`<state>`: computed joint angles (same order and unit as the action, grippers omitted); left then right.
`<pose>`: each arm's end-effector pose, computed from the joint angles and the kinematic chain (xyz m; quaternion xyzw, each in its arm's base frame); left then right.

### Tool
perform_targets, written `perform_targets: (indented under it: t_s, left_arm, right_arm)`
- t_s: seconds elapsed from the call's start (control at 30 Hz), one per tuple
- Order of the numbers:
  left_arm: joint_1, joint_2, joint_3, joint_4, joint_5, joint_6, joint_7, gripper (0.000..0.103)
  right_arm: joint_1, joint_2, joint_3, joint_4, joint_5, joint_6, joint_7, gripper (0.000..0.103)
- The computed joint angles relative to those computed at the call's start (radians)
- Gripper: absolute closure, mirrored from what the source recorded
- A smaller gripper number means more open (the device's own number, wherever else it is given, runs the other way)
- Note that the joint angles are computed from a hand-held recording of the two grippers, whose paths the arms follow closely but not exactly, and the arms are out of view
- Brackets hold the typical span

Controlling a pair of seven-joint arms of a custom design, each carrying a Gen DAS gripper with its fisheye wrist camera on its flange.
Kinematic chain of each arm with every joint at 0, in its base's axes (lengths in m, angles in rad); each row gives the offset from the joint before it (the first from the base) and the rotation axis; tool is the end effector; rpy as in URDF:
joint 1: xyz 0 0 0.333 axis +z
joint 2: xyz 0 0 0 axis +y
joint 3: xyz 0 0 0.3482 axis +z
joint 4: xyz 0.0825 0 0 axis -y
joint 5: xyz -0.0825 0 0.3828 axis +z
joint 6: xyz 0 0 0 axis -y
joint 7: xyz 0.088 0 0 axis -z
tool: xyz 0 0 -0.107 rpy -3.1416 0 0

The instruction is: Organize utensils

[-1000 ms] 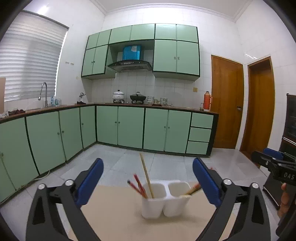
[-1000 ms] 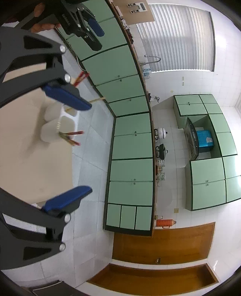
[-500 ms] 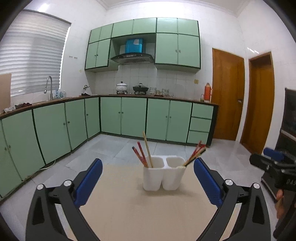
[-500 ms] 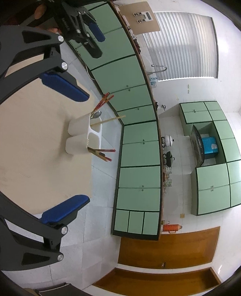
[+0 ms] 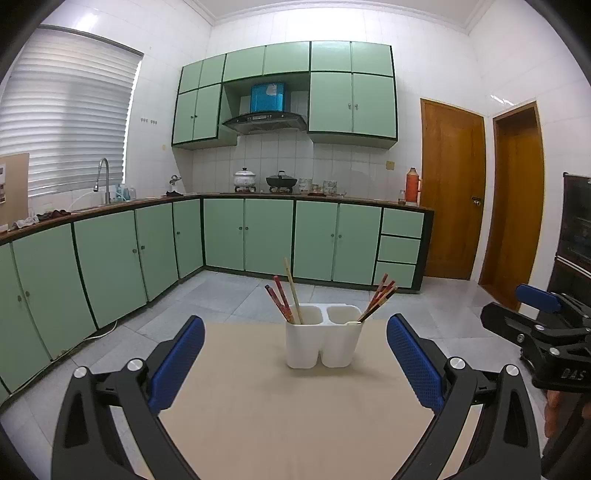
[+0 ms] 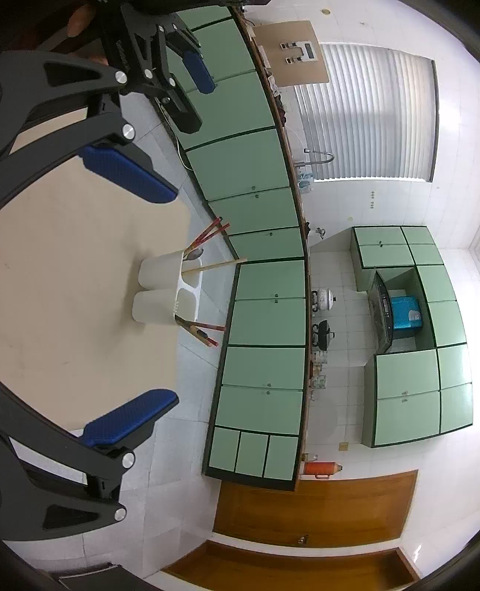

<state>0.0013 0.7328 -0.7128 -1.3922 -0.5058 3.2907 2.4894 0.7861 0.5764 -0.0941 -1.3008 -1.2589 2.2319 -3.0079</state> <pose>0.7200 -0.3013 0.4959 -0.3749 0.7091 -0.5371 0.2611 0.6022 0.4875 0.4963 -0.4867 0.6717 -0.4388 0.3456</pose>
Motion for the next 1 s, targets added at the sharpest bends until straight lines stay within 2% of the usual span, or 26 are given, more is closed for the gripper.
perform_targets:
  t_s: [0.2, 0.33, 0.57, 1.0]
  left_arm:
    - [0.070, -0.008, -0.087, -0.065, 0.046, 0.048, 0.005, 0.006]
    - [0.099, -0.010, -0.121, -0.100, 0.098, 0.088, -0.028, 0.006]
    - [0.128, -0.011, -0.142, -0.131, 0.189, 0.109, -0.107, 0.006]
    - [0.145, -0.021, -0.124, -0.168, 0.326, 0.137, -0.257, 0.006]
  right_arm:
    - [0.012, 0.004, 0.004, 0.015, -0.003, -0.010, -0.022, 0.005]
    - [0.018, 0.005, 0.002, 0.020, -0.001, -0.009, -0.025, 0.005]
    - [0.024, 0.002, 0.002, 0.024, -0.001, -0.009, -0.028, 0.005]
    - [0.027, 0.013, -0.001, 0.045, 0.012, -0.012, -0.043, 0.005]
